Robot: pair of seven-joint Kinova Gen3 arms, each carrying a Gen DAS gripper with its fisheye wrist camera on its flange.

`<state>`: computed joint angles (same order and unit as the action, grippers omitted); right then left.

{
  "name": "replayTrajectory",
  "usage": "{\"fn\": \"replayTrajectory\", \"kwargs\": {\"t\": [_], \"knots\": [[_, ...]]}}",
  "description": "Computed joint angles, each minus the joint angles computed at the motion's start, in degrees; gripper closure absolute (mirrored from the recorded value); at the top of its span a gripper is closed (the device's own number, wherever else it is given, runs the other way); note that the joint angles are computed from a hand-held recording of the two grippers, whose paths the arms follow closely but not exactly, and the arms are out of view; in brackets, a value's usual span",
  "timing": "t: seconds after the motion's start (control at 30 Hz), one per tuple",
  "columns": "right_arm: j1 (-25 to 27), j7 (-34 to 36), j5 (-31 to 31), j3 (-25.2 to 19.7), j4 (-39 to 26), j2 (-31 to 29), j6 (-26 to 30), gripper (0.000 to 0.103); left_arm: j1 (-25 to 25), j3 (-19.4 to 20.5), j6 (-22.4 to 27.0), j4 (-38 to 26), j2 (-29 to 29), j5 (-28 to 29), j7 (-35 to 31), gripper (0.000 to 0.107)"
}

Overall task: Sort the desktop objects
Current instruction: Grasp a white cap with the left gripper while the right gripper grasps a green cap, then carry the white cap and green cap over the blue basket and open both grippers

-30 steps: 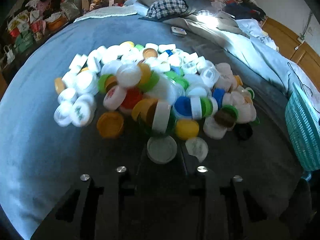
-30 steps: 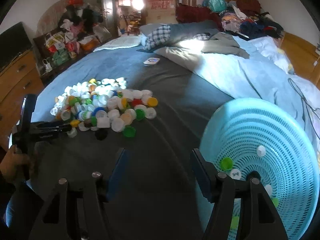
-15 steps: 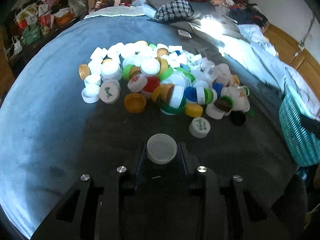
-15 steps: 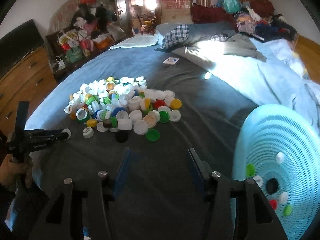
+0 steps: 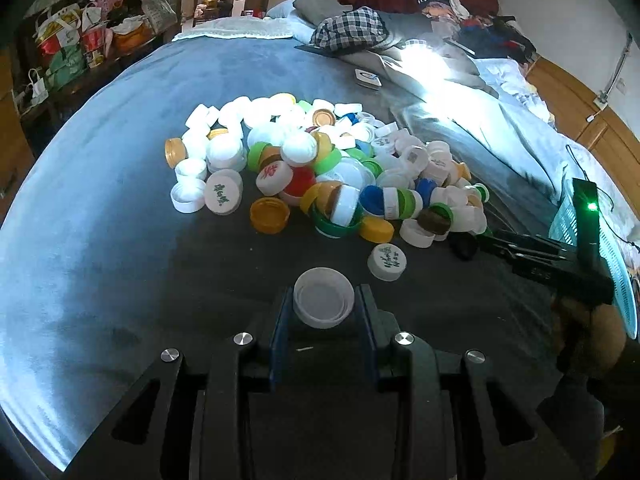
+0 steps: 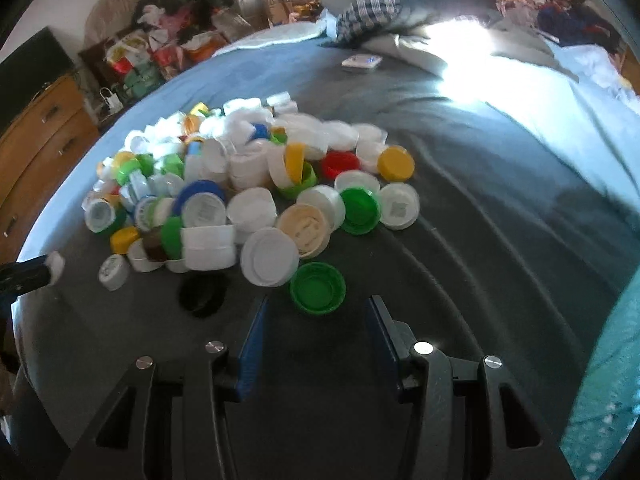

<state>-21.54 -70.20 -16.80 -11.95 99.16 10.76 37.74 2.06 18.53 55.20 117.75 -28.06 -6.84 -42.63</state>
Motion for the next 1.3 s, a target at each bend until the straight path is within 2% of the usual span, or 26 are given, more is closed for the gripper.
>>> {"fn": "replayTrajectory", "kwargs": {"t": [0.03,0.13,0.27,0.47,0.7,0.9,1.0,1.17,1.3], "knots": [[0.33,0.49,-0.79,-0.17,0.18,0.2,-0.46,0.051,0.02,0.42,0.06,-0.28,0.18,0.04,0.1,0.08],[1.38,2.45,-3.13,-0.68,-0.1,0.56,0.36,0.071,0.06,1.82,0.32,-1.23,0.93,-0.09,0.77,0.08],[0.82,1.39,-2.0,0.07,1.58,-3.59,0.5,0.071,0.22,4.73,1.25,-3.85,2.01,-1.17,2.55,0.08],[1.19,-0.82,-1.26,2.61,3.97,-14.73,3.15,0.071,1.26,9.63,3.08,-10.12,6.17,-5.2,5.86,0.08],[3.6,-1.14,0.5,7.56,2.95,-24.91,6.0,0.071,4.46,15.18,3.53,-20.41,14.35,-13.61,9.67,0.08],[6.38,-0.94,2.6,11.24,0.41,-28.15,7.91,0.071,9.01,19.71,5.79,-30.68,23.34,-23.21,12.07,0.08],[7.44,0.03,2.2,13.81,-0.93,-28.8,9.71,0.071,12.56,20.73,7.6,-35.67,27.82,-27.95,12.74,0.08],[10.25,0.6,3.27,15.71,-3.74,-28.27,13.67,0.071,19.48,20.2,10.92,-45.1,35.86,-33.73,11.14,0.08],[12.62,1.35,3.9,17.08,-6.03,-27.08,16.77,0.071,25.14,18.69,13.14,-52.26,41.49,-36.27,8.81,0.08]]}}
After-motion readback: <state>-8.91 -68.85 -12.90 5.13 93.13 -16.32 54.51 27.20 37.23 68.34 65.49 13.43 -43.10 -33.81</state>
